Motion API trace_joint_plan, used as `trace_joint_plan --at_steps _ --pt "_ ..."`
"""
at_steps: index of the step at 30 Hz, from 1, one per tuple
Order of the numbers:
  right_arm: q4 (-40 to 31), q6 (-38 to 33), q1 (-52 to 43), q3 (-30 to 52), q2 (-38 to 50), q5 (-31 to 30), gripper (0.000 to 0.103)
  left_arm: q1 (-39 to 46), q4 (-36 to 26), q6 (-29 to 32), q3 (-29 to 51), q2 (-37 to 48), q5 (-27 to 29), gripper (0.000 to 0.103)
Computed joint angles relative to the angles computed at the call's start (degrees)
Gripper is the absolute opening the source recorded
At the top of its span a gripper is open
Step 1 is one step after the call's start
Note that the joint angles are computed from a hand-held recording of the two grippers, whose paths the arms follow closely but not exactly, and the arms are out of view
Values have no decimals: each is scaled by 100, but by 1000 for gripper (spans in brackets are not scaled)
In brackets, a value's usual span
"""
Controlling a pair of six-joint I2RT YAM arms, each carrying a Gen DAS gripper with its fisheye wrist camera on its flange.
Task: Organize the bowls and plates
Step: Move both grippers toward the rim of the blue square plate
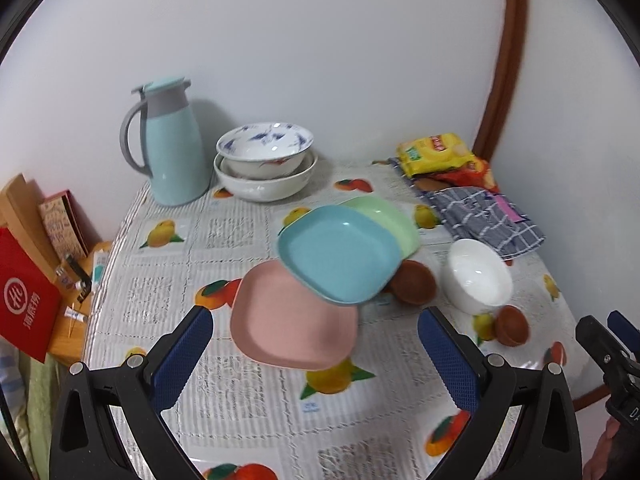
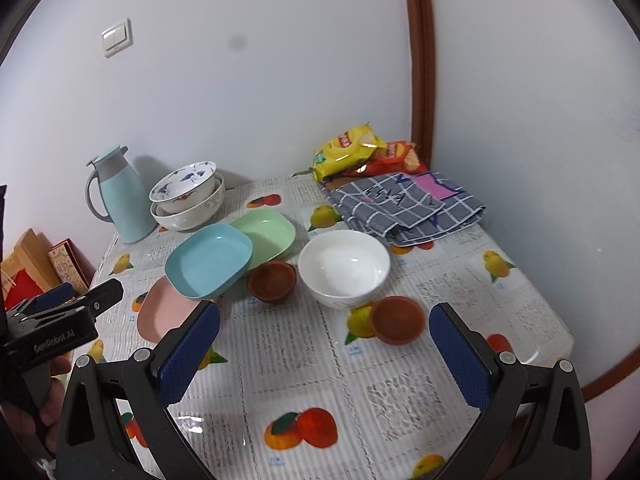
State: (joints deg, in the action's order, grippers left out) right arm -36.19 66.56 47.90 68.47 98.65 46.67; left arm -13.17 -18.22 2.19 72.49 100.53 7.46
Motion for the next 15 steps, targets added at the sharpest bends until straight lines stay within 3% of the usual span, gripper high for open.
trace_joint_plan --at_steps 8,15 --pt "865 -718 -610 182 568 -519 100 159 -265 -29 891 1022 6 103" --pt "968 -1280 -929 708 1103 -481 95 186 -582 -22 1846 1881 -105 103"
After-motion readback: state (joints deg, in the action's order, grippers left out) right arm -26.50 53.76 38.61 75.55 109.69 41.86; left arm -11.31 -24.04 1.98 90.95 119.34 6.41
